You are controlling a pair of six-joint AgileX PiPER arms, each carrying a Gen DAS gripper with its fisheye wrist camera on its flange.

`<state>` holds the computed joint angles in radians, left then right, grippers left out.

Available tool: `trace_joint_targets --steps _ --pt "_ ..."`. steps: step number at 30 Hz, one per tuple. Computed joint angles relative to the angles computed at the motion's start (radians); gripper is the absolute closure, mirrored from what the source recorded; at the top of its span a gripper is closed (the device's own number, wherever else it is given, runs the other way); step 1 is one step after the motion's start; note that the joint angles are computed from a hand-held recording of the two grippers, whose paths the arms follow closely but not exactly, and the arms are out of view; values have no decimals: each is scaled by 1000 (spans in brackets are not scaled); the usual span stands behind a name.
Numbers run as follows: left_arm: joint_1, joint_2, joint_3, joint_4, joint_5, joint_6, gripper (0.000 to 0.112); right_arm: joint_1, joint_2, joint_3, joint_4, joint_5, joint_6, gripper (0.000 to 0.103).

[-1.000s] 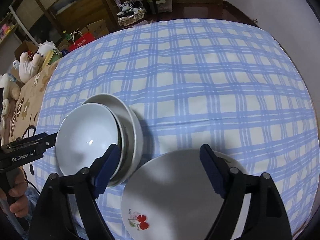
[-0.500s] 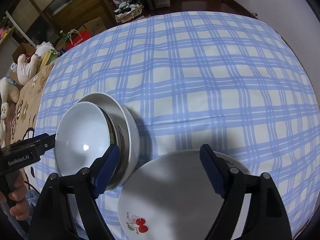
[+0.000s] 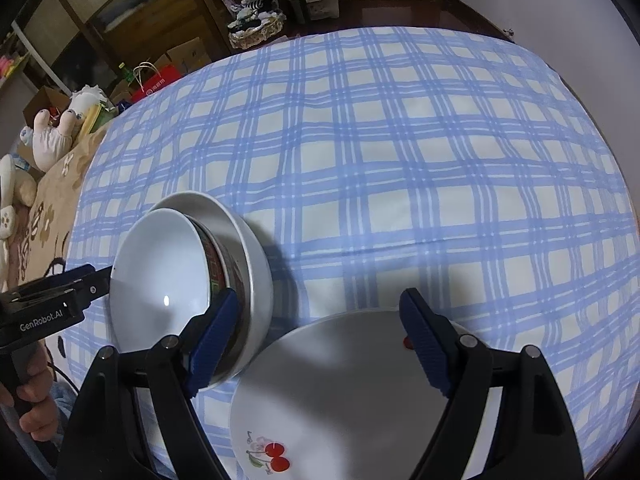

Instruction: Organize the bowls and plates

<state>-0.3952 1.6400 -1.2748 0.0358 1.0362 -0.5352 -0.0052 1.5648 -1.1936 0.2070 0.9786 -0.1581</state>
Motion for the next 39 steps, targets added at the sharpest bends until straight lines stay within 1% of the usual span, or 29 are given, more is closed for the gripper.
trace_joint_targets --steps 8,10,11,13,15,16,20,21,23,24,25,26,27,28,29,30,31,32,35,39 --pt "-19 4 -8 35 12 -18 46 27 13 -11 -54 -7 37 17" --pt "-18 11 -14 29 8 -17 47 29 16 -15 -50 -3 22 26" --pt "-20 11 -15 29 9 -19 47 33 17 -21 -44 3 17 29" --pt "-27 24 -22 41 10 -28 47 28 23 -35 -14 24 5 40" --pt "-33 29 -22 44 6 -28 49 28 28 -43 -7 34 6 44" --pt "-30 32 -21 31 2 -18 52 32 30 -45 -12 36 12 44" --pt "-19 35 -20 22 0 3 54 35 28 -38 -14 31 16 46" --pt "-16 31 -18 12 -2 9 55 38 28 -38 -15 33 18 48" --pt "-2 29 -12 -23 -11 31 62 47 33 -49 -21 48 29 53" --pt "6 25 -7 -47 -16 47 65 48 35 -53 -19 55 29 57" --pt "17 20 -2 -82 -22 69 71 48 40 -61 -9 67 22 65" --pt "25 15 5 -109 -28 90 80 45 47 -69 5 81 10 70" --pt "30 14 6 -140 -29 115 84 45 50 -69 17 88 1 79" --pt "25 13 7 -148 -30 124 91 45 53 -71 30 94 -9 85" --pt "14 10 9 -144 -34 123 97 49 56 -72 39 98 -12 87" --pt "4 10 9 -146 -37 128 101 51 59 -73 43 100 -13 92" --pt "-1 9 11 -147 -40 129 106 56 62 -75 44 101 -6 94" --pt "-11 7 13 -141 -44 116 108 59 63 -73 42 99 1 95" --pt "-21 11 16 -119 -53 100 109 74 62 -61 26 79 26 95" --pt "-49 0 23 -102 -62 63 109 45 73 -54 69 74 23 95"
